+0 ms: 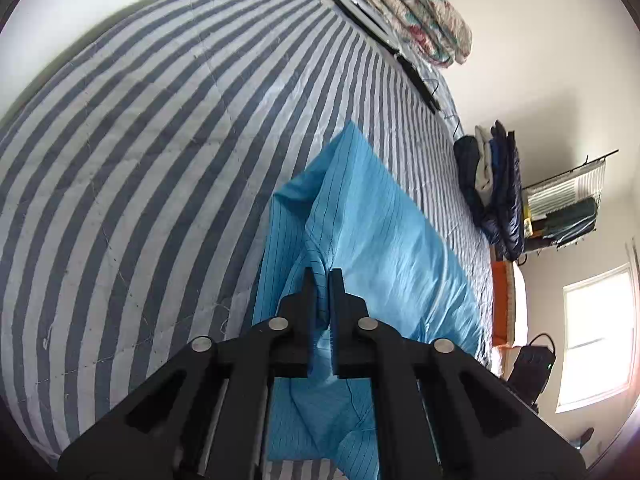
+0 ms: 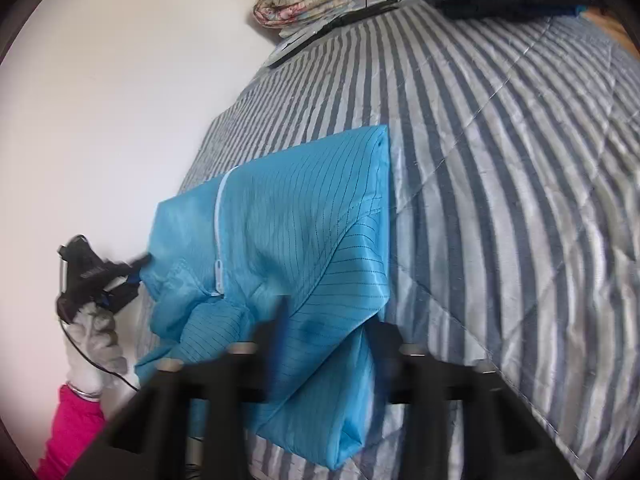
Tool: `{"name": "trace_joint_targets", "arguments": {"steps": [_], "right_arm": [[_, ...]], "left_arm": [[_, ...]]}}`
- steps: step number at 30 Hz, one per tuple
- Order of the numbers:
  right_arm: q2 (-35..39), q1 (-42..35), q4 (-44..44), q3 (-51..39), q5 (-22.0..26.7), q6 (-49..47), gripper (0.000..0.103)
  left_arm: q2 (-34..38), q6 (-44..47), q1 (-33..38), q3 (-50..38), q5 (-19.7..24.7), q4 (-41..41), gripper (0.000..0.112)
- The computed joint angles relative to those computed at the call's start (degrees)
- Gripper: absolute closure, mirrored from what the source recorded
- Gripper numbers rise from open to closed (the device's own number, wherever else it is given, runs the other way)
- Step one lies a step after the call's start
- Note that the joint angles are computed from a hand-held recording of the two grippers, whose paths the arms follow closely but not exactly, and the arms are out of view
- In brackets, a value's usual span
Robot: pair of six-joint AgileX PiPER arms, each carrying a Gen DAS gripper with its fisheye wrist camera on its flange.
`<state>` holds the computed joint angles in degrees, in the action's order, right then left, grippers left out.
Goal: Fold large clothes
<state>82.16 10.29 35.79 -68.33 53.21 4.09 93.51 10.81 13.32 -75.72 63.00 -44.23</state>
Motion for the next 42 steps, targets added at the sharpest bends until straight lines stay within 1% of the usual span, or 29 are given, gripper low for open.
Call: {"name": "trace_joint_targets", "arguments": {"steps": [1,3,6,7,9,12,14,15,16,18,19,21,23,24,25,26,28,29,30,31,32,33,34,35,36,37,39,40,42], "right_arm": [[0.35,-0.1,0.3,-0.3,0.11,-0.38,0.097],[-0.21,-0.38,0.79,-0.93,0.87,-0.72,0.103],[-2.86,-2.24,5.39,-0.8,3.72,-3.02,0.103],[-3.66,-2.39,5.73,-0.59,4.12,-3.86,0.103],[-3.71,-2.7,5.77,0.39,4.4,-5.53,0.103],[-0.11,-1.23,1.08,1.93,4.56,-2.4,0.103],[0.24,0.57,-2.07,1.98,4.22,-1.03,0.103],[0.41,1.67,-4.11,0.47,4.68,0.04,0.103],[0.29,2.39,-5.55,-1.1,5.66,0.29,0.103],[-0.38,3.38,-7.18,-3.82,8.05,1.17,0.103],[-0.87,3.58,-7.66,-4.82,9.43,1.44,0.103],[-1.78,3.95,-8.79,-6.38,11.66,1.21,0.099],[-2.69,4.52,-10.92,-7.64,12.88,2.23,0.089],[-2.75,4.22,-11.76,-8.46,12.57,2.41,0.069],[-2.42,3.8,-12.68,-9.42,11.73,2.76,0.059],[-2.43,2.1,-11.57,-9.42,11.05,1.67,0.057],[-1.78,-1.42,-6.84,-7.73,10.02,-1.24,0.049],[0.1,-2.41,-5.5,-8.78,10.16,-2.02,0.049],[1.84,-2.47,-5.76,-9.46,9.91,-1.74,0.05],[3.27,-2.12,-6.34,-9.98,9.68,-1.46,0.058],[4.61,-1.56,-6.16,-10.49,9.47,-1.45,0.066],[5.74,-1.47,-5.26,-10.9,9.47,-1.99,0.082],[6.4,-0.94,-5.37,-11.05,9.1,-1.8,0.091],[6.68,-0.07,-6.23,-11.5,8.99,-1.02,0.095],[6.61,0.57,-6.93,-11.77,9.19,-0.38,0.099],[6.18,1.28,-7.55,-11.81,9.16,0.38,0.101],[5.05,2.87,-9.02,-11.22,8.35,1.67,0.102],[4.34,2.59,-8.4,-9.93,8.27,1.32,0.102],[4.74,3.0,-9.54,-8.55,9.02,1.53,0.102]], "left_arm": [[-0.6,-0.5,-0.31,0.55,-0.55,0.77,0.11],[-2.42,-1.16,-0.14,1.53,0.32,1.91,0.11],[-6.21,-0.2,1.82,5.24,2.12,2.33,0.111],[-6.98,0.48,2.53,6.54,2.43,2.24,0.111],[-6.83,0.85,2.09,7.8,1.41,4.17,0.111],[-4.82,-0.62,-1.18,9.43,-2.41,7.86,0.11],[-5.0,-1.26,-2.27,9.82,-3.96,8.89,0.11],[-5.21,-1.54,-2.56,9.18,-3.94,9.6,0.107],[-5.75,-1.32,-2.45,8.98,-4.13,9.57,0.103],[-7.72,-2.41,-2.81,7.33,-5.04,12.29,0.098],[-8.15,-2.91,-2.66,6.37,-5.3,13.47,0.097],[-9.8,-2.59,-0.85,5.41,-5.56,12.08,0.096],[-9.44,-1.98,-0.07,3.74,-5.83,10.86,0.082],[-8.1,-1.18,0.47,2.57,-5.55,9.08,0.071],[-6.15,-0.69,1.27,0.99,-4.3,7.1,0.069],[-3.58,-0.07,2.34,-0.64,-2.61,3.99,0.069],[1.66,0.67,4.69,-3.82,1.34,-1.69,0.064],[4.18,-0.46,5.02,-5.18,2.11,-3.64,0.064],[6.3,-1.58,4.86,-6.98,2.71,-4.49,0.064],[8.19,-2.51,4.7,-8.56,3.14,-4.93,0.064],[9.82,-2.58,4.26,-9.9,3.32,-5.72,0.064],[11.13,-2.59,3.84,-11.68,4.14,-5.92,0.064],[12.32,-2.65,2.97,-13.62,4.58,-5.62,0.071],[13.21,-2.62,1.91,-15.39,4.76,-4.91,0.079],[13.74,-3.01,1.0,-16.8,4.76,-3.93,0.093],[13.87,-3.14,0.11,-17.5,4.08,-3.06,0.098],[12.92,-3.75,-1.96,-16.95,0.49,0.92,0.1],[12.59,-4.14,-3.31,-16.21,-1.63,3.34,0.1],[13.24,-5.52,-6.03,-15.98,-4.37,9.18,0.1]]}}
